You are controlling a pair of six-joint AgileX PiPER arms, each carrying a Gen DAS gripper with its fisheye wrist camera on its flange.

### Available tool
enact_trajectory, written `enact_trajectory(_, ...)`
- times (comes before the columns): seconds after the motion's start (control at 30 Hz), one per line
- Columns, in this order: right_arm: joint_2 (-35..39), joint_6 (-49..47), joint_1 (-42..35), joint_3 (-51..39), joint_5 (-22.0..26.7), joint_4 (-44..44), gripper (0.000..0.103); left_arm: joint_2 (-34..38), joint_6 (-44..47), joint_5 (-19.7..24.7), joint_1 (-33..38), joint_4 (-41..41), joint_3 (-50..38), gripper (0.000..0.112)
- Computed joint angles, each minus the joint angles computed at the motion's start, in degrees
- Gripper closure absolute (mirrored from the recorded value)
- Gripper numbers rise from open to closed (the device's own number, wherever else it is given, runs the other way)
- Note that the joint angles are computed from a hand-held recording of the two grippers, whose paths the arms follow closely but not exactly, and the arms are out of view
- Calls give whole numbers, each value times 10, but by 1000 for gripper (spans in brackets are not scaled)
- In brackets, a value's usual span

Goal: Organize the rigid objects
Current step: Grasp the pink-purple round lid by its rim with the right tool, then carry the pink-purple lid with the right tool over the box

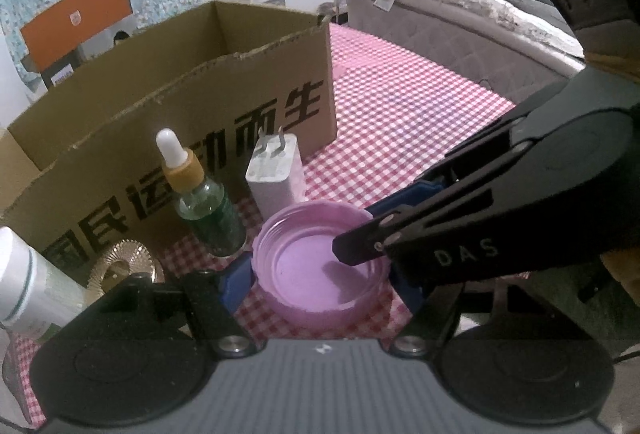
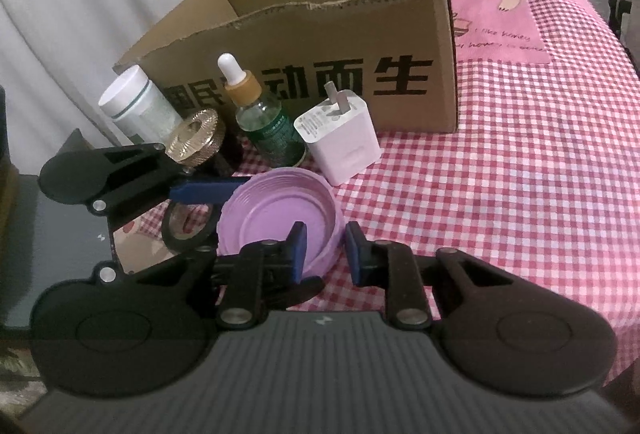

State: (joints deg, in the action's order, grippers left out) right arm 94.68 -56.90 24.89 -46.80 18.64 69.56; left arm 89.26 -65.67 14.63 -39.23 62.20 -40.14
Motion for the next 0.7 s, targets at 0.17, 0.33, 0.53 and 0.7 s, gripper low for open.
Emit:
enact_trajectory(0.17, -50, 28, 6, 22, -8, -20, 83, -40, -21, 25, -26, 16, 9, 38)
enact_trajectory(0.33, -115, 116, 19, 27, -15, -103, 83, -103, -49, 71, -60, 42, 20, 38)
enact_trajectory(0.53, -148, 204, 33, -36, 7, -202, 82, -178, 2, 124, -58, 26, 3, 38)
enact_trajectory(0.7, -92, 215, 23, -175, 83, -226, 81, -199, 162, 118, 25, -78, -56, 38)
